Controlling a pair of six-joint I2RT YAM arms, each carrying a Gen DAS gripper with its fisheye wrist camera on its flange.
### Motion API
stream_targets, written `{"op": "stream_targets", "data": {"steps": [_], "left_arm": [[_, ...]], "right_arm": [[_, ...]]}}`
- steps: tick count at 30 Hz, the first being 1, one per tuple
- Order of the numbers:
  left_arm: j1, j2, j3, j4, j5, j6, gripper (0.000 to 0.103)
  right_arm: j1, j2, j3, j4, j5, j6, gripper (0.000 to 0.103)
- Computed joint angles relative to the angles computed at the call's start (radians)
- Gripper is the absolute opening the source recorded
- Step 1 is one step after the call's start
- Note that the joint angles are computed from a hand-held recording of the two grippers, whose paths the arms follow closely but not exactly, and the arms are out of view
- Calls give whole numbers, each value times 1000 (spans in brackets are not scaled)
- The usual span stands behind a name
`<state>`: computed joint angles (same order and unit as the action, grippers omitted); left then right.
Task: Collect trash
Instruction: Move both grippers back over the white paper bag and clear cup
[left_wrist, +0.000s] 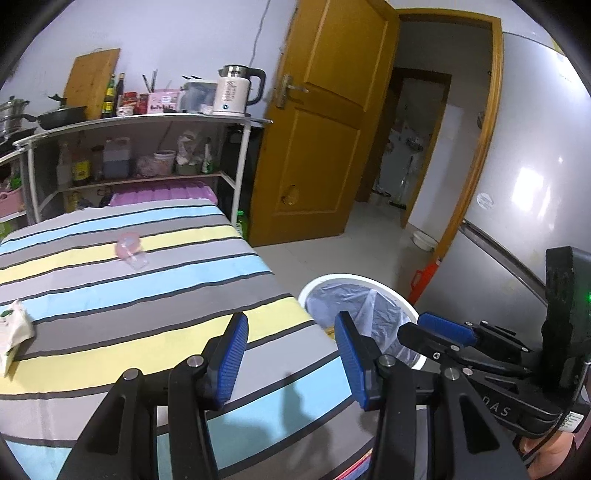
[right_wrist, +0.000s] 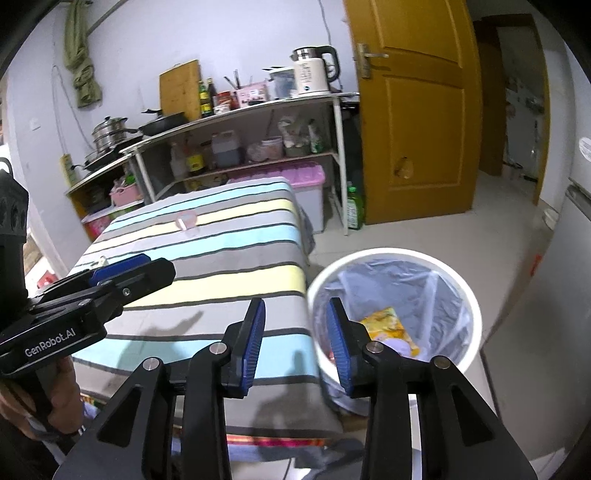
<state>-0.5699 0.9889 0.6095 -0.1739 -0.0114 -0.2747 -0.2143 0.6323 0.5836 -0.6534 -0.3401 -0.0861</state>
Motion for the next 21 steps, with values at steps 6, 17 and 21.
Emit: {"op": "stream_targets", "data": {"steps": [6,17,21], "left_arm": [[58,-106,-33,-57,-3,13,48],[180,-228,-76,-136,39,40,48],[218,-264,-88,-160,53,53,48]], "right_arm": [[135,-13,-3,19,73,58,36],[345,7,-1,64,186,147,36],[390,17,-5,77,204,163,36]]}}
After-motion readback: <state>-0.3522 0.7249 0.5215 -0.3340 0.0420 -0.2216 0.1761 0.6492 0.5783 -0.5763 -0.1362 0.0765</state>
